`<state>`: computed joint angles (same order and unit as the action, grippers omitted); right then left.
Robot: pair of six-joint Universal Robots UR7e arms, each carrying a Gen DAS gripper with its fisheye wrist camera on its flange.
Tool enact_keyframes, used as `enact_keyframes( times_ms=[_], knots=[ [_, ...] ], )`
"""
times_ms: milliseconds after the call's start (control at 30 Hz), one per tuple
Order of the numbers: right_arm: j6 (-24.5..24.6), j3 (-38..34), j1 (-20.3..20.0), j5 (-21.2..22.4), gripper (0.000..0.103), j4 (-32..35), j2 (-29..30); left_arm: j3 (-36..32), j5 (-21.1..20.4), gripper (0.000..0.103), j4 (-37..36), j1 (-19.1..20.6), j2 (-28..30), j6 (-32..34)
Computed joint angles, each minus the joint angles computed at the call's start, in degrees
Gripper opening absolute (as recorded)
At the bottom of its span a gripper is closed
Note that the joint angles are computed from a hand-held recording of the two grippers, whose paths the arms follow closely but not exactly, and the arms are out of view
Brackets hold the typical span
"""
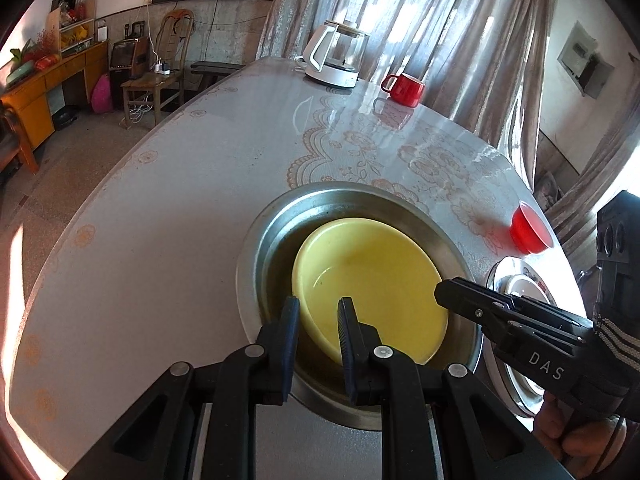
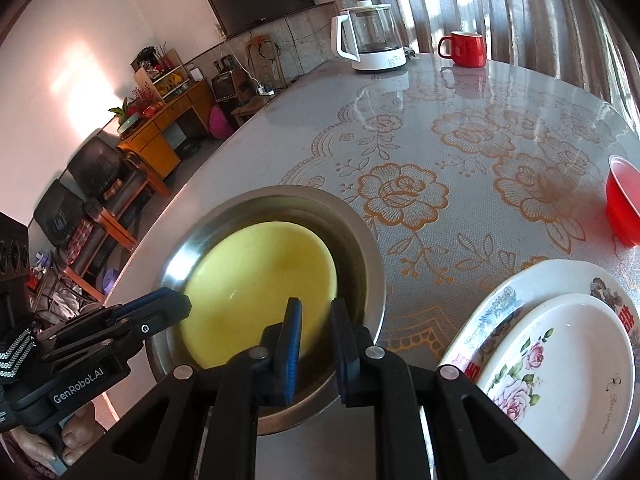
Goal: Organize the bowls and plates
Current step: 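Open the right tool, release the yellow bowl and withdraw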
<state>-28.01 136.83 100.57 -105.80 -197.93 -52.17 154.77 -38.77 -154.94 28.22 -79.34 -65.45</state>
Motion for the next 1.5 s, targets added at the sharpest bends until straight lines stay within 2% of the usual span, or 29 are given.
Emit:
enact_keyframes(
  times_ms=[167, 967, 1100, 1500],
  knots=[
    [-1.94, 0.06, 0.8, -1.64, 0.014, -2.89, 1.45, -0.27, 0.78, 0.018, 1.69, -0.43, 0.23, -0.94],
    [-1.35, 0.75, -0.09, 0.87, 0.014, -1.9, 1.08, 0.82, 1.13, 0.021, 4.77, -2.78, -1.65, -4.72],
    [-1.24, 1.23, -0.12, 1.46, 0.018, -2.19, 0.84, 0.77, 1.25, 0.022, 5.43, -3.21, -1.8, -5.75],
    [-0.89, 2.47, -0.33, 1.74, 0.019, -4.13, 0.38, 0.96, 1.87, 0.023, 10.02, -5.45, -3.17, -9.85]
  ],
)
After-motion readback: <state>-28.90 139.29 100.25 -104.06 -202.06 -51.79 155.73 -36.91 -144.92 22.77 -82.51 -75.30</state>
